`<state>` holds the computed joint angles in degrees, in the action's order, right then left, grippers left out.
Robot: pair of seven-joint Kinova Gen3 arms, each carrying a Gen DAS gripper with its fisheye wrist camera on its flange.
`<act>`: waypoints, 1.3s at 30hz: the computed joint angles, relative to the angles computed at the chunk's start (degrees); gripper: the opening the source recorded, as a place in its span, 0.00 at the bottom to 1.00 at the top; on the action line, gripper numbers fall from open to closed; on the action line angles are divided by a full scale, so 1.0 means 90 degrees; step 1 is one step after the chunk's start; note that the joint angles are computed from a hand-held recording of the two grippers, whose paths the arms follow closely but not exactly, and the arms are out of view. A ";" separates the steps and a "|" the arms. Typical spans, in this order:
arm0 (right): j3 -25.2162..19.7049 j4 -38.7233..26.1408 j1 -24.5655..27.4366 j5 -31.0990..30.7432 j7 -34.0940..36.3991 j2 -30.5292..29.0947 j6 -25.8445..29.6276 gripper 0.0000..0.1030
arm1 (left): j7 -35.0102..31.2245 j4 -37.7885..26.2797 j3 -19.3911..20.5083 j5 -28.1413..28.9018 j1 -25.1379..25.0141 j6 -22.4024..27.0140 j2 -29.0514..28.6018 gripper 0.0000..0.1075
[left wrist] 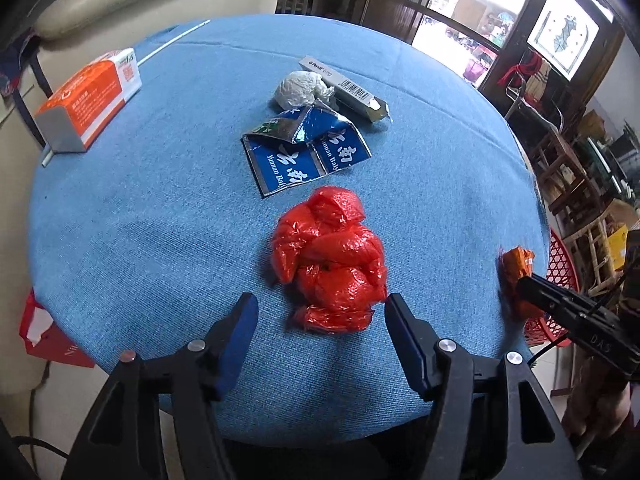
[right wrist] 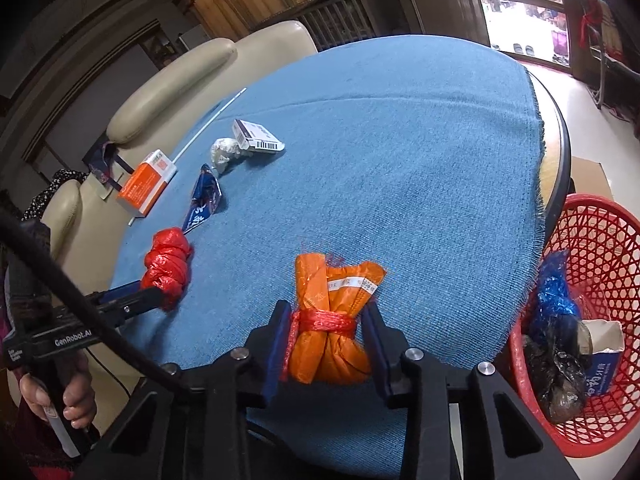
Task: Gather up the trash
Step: 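Lift the red bag with the left tool while the right tool lifts the orange wrapper, then hold the red bag and orange wrapper raised above the table with both tools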
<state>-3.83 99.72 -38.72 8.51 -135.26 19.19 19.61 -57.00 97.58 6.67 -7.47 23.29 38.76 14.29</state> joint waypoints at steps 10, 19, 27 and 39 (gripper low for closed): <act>-0.0210 0.0184 0.0316 -0.0365 0.0160 -0.0151 -0.0295 0.45 | -0.0186 -0.0224 0.0030 0.0203 -0.0069 0.0026 0.0129 0.62; -0.0243 0.0110 0.0394 -0.0609 0.0340 -0.0016 -0.0278 0.45 | -0.0121 -0.0243 -0.0031 0.0229 -0.0037 -0.0089 0.0289 0.52; 0.0017 -0.0097 -0.0074 -0.0160 0.0194 0.0068 -0.0055 0.37 | 0.0254 -0.0182 -0.0160 -0.0094 0.0144 -0.0095 0.0205 0.44; 0.0372 0.0212 -0.0404 0.0297 -0.0324 -0.0285 -0.0407 0.36 | 0.1411 -0.0422 -0.0211 -0.1583 0.0777 0.0546 -0.0126 0.44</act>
